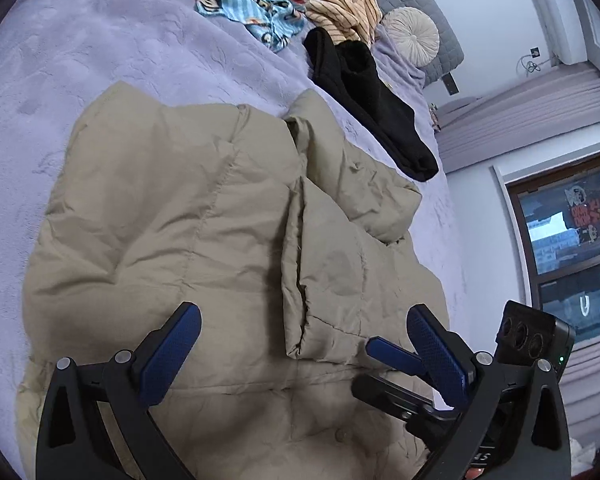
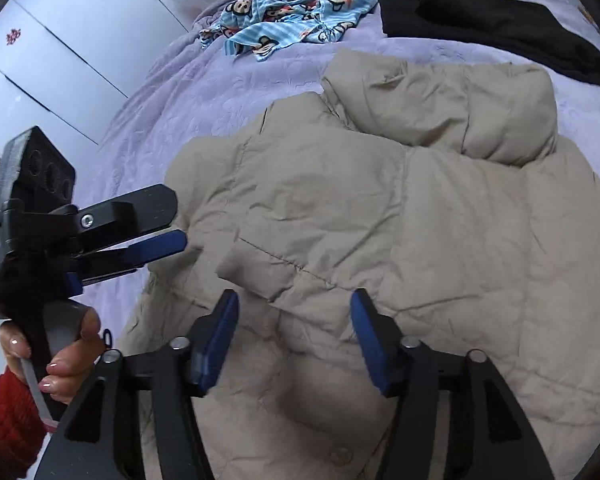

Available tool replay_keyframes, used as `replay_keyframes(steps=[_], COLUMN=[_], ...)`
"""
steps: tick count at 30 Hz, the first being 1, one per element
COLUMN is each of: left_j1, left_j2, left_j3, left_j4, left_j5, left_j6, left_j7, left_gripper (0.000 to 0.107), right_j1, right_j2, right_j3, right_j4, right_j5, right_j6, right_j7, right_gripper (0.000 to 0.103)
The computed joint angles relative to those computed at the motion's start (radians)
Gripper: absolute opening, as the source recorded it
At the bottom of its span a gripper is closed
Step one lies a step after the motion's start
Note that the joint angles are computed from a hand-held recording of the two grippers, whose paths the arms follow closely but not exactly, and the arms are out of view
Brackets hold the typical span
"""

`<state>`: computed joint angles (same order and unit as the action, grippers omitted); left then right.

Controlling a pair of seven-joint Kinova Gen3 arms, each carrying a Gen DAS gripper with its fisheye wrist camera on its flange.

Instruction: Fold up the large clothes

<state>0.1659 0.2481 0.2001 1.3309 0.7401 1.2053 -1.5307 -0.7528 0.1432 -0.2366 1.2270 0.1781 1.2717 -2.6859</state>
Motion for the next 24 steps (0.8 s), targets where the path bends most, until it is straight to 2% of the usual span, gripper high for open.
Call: replay_keyframes(steps=[5,6,7,8,9,10,11,15,18,22,23,24], left_j1=[0.070,0.088,0.105,0.120,0.132,0.142,0.149,0.159,0.100,0.118,0.119,0.119], left_j2=[0.068,0.084,0.100,0.114,0.138,0.168,0.195,0.173,0.114,0.084,0.087,0.097], left_j3=[0.023,0.027,0.032,0.037,0.047,0.055,0.071,0.084,0.107,0.055,0.050,0.047], left_j4=[-0.065,-0.080,-0.096,-0.111,-0.140,-0.176,-0.211,-0.253,-0.241,-0.280,-0.277,-0.267], left_j5=[-0.061,-0.080,-0.095,-0.106,-0.109,-0.108,-0.115,-0.082,-0.006,-0.098,-0.112,-0.118], left_j6=[-0.010,-0.012,-0.017,-0.023,-0.015,0.008,0.028,0.000,-0.056,-0.010,0.008,0.027], left_j7=[0.038,0.052,0.065,0.073,0.079,0.085,0.100,0.063,0.012,0.041,0.051,0.069], left_gripper=[0.103,0.103,0.102,0.092,0.062,0.043,0.011,0.010,0.010,0.010,0.010,0.010], right_j1=[0.016,0.035,0.055,0.072,0.088,0.102,0.115,0.165,0.211,0.280,0.290,0.292], right_j2=[-0.156,-0.193,-0.233,-0.264,-0.289,-0.307,-0.324,-0.365,-0.379,-0.384,-0.400,-0.424], right_j3=[-0.033,-0.040,-0.044,-0.048,-0.050,-0.055,-0.064,-0.110,-0.143,-0.209,-0.206,-0.185], right_j4=[0.144,0.178,0.216,0.245,0.268,0.285,0.302,0.342,0.350,0.338,0.349,0.368], right_j5=[0.036,0.017,-0.006,-0.028,-0.052,-0.068,-0.078,-0.070,-0.029,0.091,0.107,0.107], right_j6=[0.015,0.025,0.029,0.036,0.055,0.075,0.095,0.165,0.215,0.339,0.354,0.354], right_j7=[-0.148,-0.175,-0.194,-0.201,-0.204,-0.205,-0.208,-0.203,-0.194,-0.211,-0.213,-0.215], right_gripper=[0.070,0.067,0.051,0.040,0.039,0.037,0.036,0.034,0.033,0.033,0.021,0.015])
